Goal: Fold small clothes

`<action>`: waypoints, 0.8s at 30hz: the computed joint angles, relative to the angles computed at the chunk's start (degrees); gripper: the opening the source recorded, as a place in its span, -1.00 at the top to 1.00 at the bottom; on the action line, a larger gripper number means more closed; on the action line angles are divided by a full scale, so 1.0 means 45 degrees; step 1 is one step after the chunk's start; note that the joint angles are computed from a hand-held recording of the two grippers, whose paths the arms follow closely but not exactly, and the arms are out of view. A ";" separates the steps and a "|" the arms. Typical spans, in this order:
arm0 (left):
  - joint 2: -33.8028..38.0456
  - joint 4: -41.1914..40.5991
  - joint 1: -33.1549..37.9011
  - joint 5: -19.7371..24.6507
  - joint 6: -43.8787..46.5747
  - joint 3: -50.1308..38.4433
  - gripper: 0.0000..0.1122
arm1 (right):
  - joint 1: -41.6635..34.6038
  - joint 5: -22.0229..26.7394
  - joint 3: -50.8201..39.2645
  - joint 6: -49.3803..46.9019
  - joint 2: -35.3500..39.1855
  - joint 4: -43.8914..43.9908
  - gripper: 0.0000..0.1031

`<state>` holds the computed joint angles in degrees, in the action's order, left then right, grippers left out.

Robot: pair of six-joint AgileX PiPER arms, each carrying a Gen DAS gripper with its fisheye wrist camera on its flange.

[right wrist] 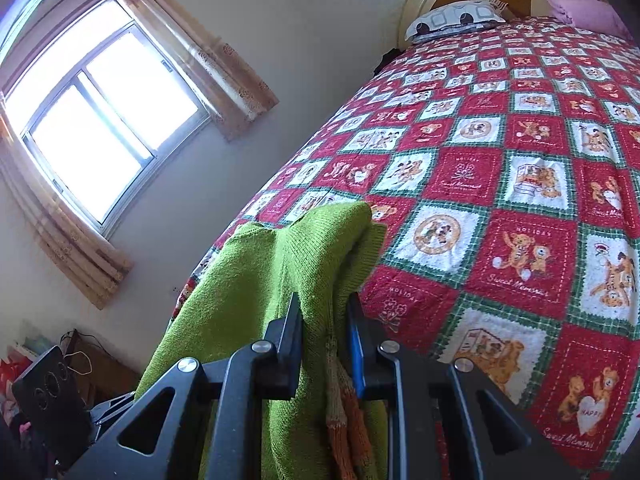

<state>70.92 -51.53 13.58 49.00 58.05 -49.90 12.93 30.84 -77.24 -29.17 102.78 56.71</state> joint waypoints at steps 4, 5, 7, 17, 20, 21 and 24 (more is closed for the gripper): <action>-0.0075 -0.0118 0.0406 0.0181 0.0322 0.0093 0.40 | 0.0189 0.0095 -0.0312 0.0209 0.0192 -0.0195 0.62; -0.0100 -0.0141 0.0523 0.0228 0.0411 0.0120 0.40 | 0.0252 0.0101 -0.0422 0.0279 0.0275 -0.0250 0.62; -0.0184 -0.0178 0.0717 0.0303 0.0606 0.0199 0.40 | 0.0385 0.0130 -0.0604 0.0439 0.0399 -0.0396 0.62; -0.0049 -0.0444 0.1660 0.0223 0.1461 0.0525 0.40 | 0.1215 0.0760 -0.2987 0.2465 0.1814 -0.2433 0.62; 0.0124 -0.0523 0.1751 0.0028 0.1398 0.0496 0.40 | 0.1454 0.1296 -0.4232 0.3277 0.2472 -0.3318 0.62; 0.0148 -0.0548 0.1753 -0.0080 0.1386 0.0516 0.40 | 0.1526 0.1495 -0.4660 0.3541 0.2705 -0.3594 0.63; 0.0256 -0.0677 0.1917 -0.0232 0.1364 0.0526 0.40 | 0.1681 0.1972 -0.5748 0.4075 0.3345 -0.4169 0.63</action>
